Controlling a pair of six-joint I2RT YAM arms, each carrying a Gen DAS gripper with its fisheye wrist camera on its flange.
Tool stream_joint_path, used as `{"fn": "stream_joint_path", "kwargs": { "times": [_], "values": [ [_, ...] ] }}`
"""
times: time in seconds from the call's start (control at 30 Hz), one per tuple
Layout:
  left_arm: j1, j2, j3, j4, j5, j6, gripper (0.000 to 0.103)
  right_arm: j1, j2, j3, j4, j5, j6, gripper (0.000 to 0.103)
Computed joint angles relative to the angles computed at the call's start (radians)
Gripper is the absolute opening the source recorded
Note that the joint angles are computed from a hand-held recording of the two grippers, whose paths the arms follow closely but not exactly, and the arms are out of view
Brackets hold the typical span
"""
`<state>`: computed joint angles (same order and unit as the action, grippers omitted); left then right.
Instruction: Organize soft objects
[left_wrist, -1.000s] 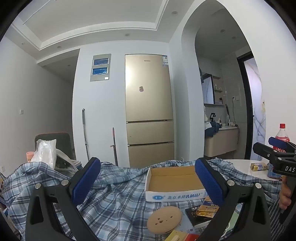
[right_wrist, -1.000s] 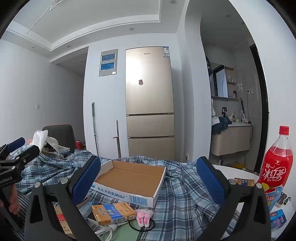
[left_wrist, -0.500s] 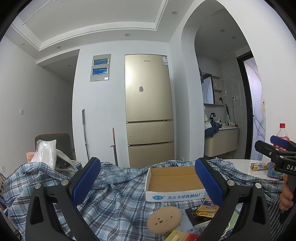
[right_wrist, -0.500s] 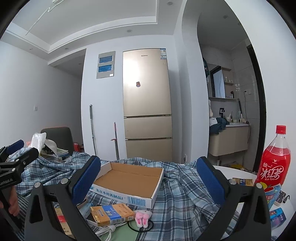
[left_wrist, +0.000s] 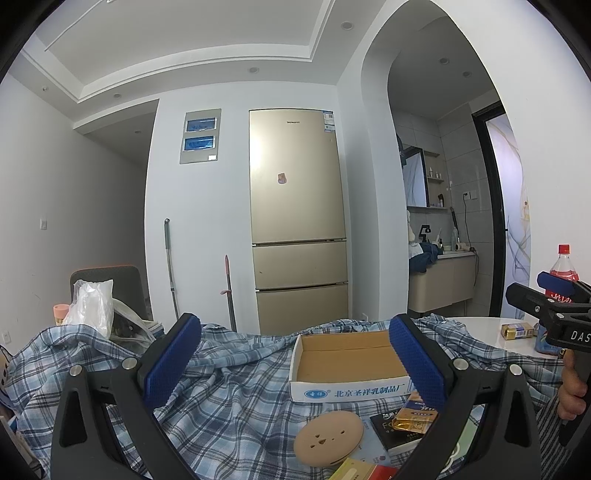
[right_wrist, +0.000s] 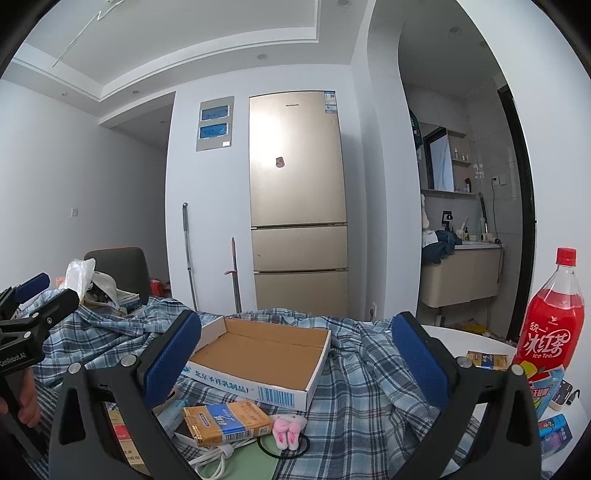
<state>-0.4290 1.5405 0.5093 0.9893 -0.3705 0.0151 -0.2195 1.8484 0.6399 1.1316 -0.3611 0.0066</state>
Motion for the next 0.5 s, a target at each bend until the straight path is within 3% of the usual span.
{"fn": "stream_joint_path", "kwargs": {
  "times": [0.5],
  "values": [
    [-0.001,-0.001,-0.001,-0.001,-0.001,0.0,0.103,-0.002,-0.003,-0.001,-0.004,-0.003,0.0,0.103]
  ]
}}
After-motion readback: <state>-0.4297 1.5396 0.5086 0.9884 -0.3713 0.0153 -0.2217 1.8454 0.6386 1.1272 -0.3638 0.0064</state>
